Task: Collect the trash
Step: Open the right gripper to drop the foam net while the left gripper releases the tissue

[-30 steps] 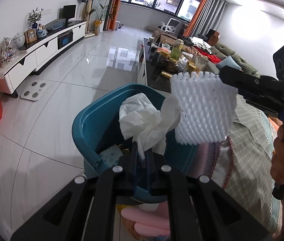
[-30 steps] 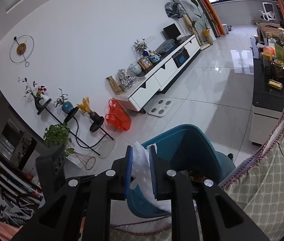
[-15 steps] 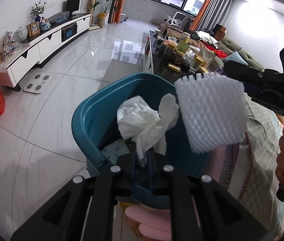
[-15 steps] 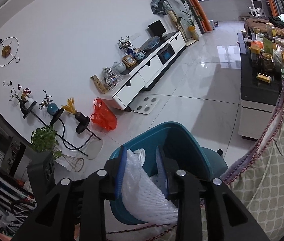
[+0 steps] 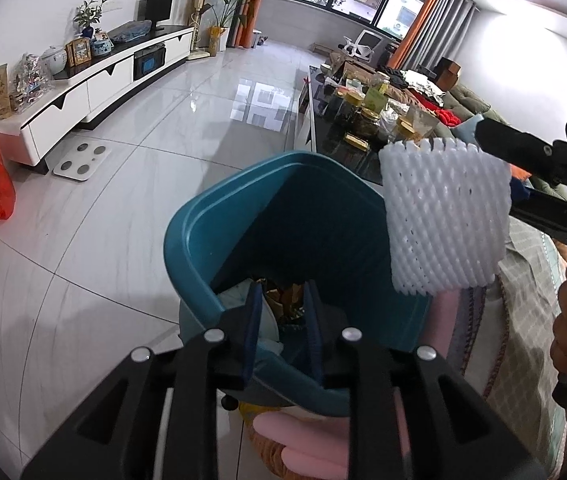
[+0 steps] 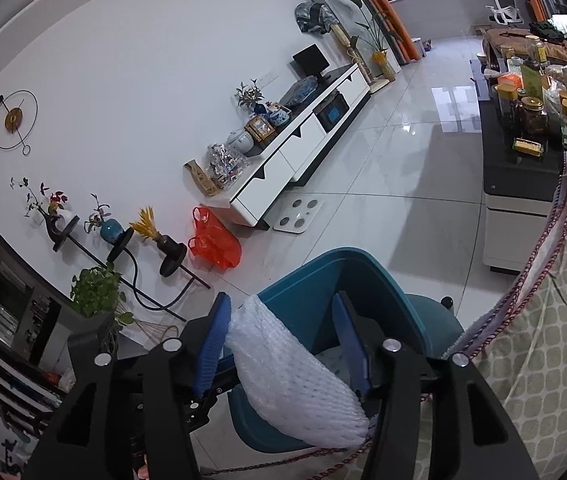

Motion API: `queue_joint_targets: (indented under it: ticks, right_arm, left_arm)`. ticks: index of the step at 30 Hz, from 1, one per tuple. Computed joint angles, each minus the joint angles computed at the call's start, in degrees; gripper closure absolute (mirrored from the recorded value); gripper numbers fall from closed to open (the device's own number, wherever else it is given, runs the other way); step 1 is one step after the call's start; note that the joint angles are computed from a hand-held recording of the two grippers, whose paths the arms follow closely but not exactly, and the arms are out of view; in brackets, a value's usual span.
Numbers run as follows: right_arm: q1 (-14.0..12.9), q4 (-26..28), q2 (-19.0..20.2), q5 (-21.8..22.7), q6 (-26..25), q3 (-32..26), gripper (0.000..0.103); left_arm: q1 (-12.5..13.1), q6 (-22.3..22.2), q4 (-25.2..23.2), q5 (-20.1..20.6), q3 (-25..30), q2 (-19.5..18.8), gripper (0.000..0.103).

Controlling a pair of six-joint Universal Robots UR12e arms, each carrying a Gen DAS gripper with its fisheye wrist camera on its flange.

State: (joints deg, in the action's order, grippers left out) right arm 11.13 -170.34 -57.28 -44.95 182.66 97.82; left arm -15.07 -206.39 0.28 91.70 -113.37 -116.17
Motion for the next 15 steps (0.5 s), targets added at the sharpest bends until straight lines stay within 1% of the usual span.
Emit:
queue_joint_targets:
  ticks: [2,3,4,9,11,13,15]
  right_arm:
    - [-0.03,-0.02,0.12,0.44,0.34,-0.13,0.044]
    - [-0.1,0.03,0.25,0.99,0.75,-0.25,0.041]
    - [-0.17,-0.19,0.39,1.52,1.16,-0.33,0.039]
    - [-0.26,-0.37,0.38,2.11,1.26,-0.35,0.037]
    - [-0.38,-0.4,0.42,2.43,1.2,-0.38,0.034]
    - [-0.64,-0.8,0.71,4.07,1.9,-0.53,0.029]
    - [-0.66,-0.81,0.81,4.18,2.22,-0.75,0.028]
  left_arm:
    - [-0.07,0.23,0.36,0.45,-0.25,0.31,0.079]
    - [0.03,0.3,0.67,0.34,-0.49,0.43,0.079]
    - [0.04,0.27,0.91,0.33,-0.59,0.53,0.079]
    - [-0.08,0.34,2.47,0.38,-1.53,1.1,0.079]
    - [-0.05,0.29,2.68,0.45,-1.87,1.4,0.078]
    - [0.04,0.26,3.06,0.16,-2.18,1.57,0.077]
    - [-0.03,0.2,3.02,0.49,-2.26,1.71,0.077]
